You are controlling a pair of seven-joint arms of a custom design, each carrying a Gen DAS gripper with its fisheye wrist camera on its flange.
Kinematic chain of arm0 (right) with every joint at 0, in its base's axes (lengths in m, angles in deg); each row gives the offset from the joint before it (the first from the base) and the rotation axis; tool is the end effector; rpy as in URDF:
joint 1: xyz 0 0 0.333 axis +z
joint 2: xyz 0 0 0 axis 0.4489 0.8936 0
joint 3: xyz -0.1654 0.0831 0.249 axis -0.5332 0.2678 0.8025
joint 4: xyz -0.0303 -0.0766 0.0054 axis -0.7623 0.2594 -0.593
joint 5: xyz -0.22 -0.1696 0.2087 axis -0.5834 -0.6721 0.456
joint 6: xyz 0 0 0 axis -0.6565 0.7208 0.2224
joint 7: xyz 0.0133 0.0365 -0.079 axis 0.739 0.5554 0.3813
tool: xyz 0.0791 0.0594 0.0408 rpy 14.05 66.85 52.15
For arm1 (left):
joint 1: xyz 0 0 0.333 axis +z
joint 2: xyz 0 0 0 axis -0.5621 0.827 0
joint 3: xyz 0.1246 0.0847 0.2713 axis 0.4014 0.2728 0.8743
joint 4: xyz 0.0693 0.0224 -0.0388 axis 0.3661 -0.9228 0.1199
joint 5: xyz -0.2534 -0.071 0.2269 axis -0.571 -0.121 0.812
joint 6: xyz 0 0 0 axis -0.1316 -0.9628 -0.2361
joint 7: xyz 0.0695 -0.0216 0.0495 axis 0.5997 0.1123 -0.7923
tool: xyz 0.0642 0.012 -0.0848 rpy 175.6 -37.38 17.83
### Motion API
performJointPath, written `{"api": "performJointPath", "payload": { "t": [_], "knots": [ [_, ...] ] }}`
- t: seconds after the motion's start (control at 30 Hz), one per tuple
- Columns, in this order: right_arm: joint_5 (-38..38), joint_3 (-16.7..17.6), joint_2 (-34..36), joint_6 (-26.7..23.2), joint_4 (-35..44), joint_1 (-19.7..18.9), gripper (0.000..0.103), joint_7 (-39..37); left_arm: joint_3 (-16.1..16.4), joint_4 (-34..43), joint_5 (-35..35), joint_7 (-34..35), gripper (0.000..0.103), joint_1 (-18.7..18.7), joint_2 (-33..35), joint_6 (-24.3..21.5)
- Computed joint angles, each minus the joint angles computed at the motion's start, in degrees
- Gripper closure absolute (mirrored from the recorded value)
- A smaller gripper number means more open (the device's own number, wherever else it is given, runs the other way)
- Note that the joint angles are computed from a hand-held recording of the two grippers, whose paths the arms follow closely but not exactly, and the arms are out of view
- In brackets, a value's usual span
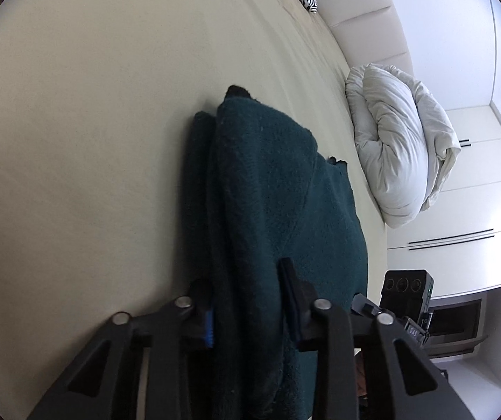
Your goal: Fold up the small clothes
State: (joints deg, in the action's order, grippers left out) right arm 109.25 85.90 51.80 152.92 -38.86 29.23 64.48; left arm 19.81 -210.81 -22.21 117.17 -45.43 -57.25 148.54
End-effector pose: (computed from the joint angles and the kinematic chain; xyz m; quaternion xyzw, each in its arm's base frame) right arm 0.5725 0.1152 0.4566 -0.7383 0.5119 0.3007 0.3202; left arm 0.3874 -0.0152 0.4957 0.8197 -0.3809 0.4099 0.1222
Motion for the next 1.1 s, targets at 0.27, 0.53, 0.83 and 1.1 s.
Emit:
{"api": "performJointPath", "payload": {
  "t": [0.27,0.53,0.83,1.1],
  "knots": [
    [-1.8,-1.0,-7.8,3.8,-6.5,0.7,0.062,-2.4,-4.5,-1.3,10.7,-9.9,0.079,1.1,-5.3,1.1],
    [-3.1,-6.6,-21.5,-4.5,-15.3,-1.6,0.063,-7.2,-11.1,-5.0,20.0,-22.6,0.079,-3.7,-16.4,1.1],
    [-7.7,-13.9,-35.5,-12.8,-28.2,-7.6,0.063,-10.1,-15.5,-11.2,20.8,-33.8,0.079,-14.1,-20.7,6.8],
    [-9.5,-16.9,-33.2,-14.4,-35.8,-12.4,0.061,-13.5,-7.4,-19.1,14.9,-34.3,0.076,-28.5,-16.8,21.9]
  ]
}}
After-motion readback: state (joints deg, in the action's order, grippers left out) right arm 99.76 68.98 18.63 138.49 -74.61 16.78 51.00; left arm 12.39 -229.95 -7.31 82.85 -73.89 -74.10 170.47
